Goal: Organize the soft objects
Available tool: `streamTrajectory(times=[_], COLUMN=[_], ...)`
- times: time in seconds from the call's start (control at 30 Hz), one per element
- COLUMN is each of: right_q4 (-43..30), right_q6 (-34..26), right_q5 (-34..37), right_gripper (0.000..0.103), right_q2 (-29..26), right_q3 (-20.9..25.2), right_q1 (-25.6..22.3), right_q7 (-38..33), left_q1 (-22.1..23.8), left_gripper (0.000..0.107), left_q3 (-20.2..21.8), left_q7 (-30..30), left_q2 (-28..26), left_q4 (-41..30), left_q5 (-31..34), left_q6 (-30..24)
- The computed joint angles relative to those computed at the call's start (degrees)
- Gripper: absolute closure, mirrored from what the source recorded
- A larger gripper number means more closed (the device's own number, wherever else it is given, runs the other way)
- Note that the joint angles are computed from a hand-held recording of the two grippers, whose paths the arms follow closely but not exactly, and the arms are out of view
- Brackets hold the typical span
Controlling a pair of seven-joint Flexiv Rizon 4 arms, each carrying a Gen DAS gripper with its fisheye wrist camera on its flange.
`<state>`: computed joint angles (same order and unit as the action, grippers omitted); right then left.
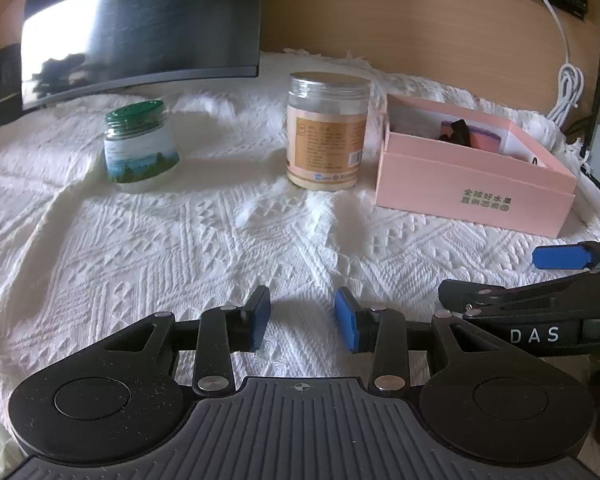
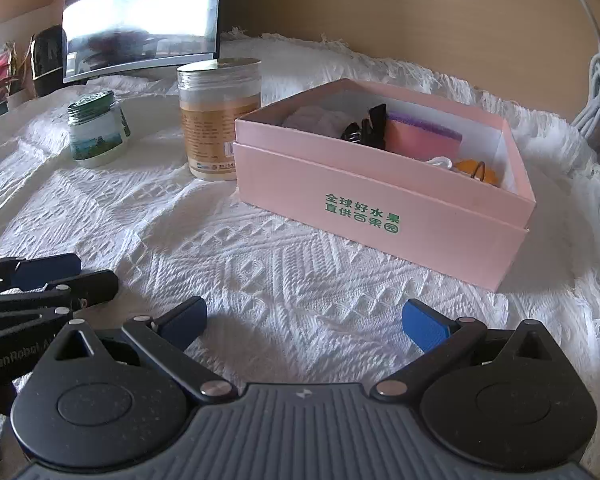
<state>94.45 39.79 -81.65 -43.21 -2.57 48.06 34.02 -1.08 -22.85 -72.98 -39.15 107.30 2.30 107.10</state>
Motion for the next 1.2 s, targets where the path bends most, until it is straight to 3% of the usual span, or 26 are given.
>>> streamTrajectory(times=[0.13, 0.27, 1.2], right_q4=[-1.09, 1.43, 0.56], right_q6=[-2.53, 1.51, 0.17], right_q5=[0.91, -2.12, -0.85], right_gripper=[0.000, 0.000, 0.000], right_q2=[-0.73, 0.85, 0.25], right_q3=[-0.15, -0.28, 0.20], right_q1=[1.07, -0.71, -0.47], right_q7=[-2.52, 2.99, 1.51], left_q1=[-0.44, 0.05, 0.42], left_gripper=[0.066, 0.066, 0.066], left_q3=[0.45, -0.05, -0.37], left_q7=[-0.29, -0.37, -0.58], left_q2=[0.12, 0.04, 0.05], left_q4=[-0.01, 0.03, 0.13], left_q5=[-0.29, -0.11, 0.22], left_q6=[0.00, -0.04, -0.01])
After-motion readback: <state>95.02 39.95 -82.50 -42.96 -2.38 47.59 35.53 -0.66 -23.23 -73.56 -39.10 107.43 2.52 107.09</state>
